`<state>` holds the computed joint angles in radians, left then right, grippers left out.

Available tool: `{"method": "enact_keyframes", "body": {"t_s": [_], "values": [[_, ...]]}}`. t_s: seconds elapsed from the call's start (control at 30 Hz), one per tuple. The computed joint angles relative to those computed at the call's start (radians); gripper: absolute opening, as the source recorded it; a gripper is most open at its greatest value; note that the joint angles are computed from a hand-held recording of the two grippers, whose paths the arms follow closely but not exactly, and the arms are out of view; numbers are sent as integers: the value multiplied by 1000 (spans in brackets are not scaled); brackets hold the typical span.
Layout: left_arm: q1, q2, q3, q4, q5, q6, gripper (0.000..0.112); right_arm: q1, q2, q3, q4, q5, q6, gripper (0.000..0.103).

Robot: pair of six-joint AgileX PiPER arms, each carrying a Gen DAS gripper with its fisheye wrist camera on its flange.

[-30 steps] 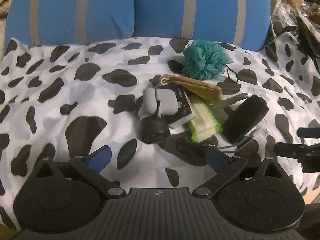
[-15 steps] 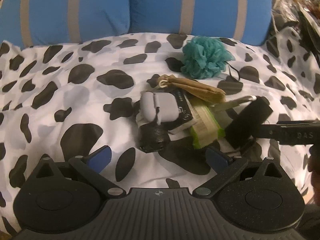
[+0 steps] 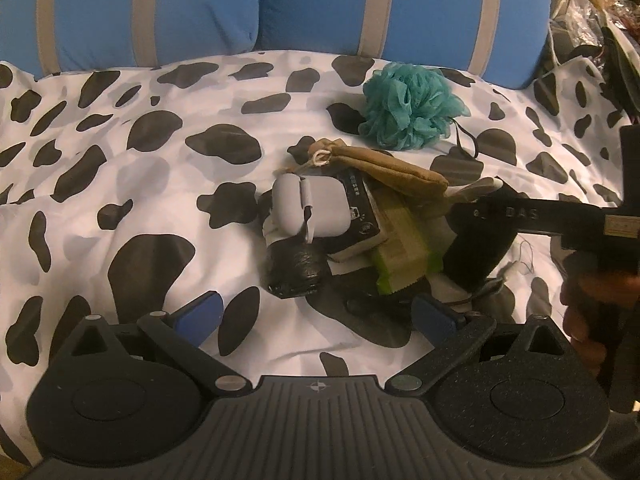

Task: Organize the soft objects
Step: 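Close the right tool on the black sponge pad and lift it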

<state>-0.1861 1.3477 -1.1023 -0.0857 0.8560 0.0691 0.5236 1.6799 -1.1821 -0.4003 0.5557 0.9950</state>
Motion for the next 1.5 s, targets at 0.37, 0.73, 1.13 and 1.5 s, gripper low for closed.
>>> {"method": "enact_keyframes", "body": {"t_s": [0.37,0.73,1.13,1.5], "values": [[12,10,-9,-16,23,1,103,-4,-100,-19,60,135,-130,71],[-5,6,11,4,6,-22,103,-45,-145,46,122,264,-271,89],[12,10,13,-9,-2,-9,103,-1,-110,26,-8,333,-12,88],[112,15,-8,-130,-33,134,103,32,-175,67,-77,330,-32,53]]}}
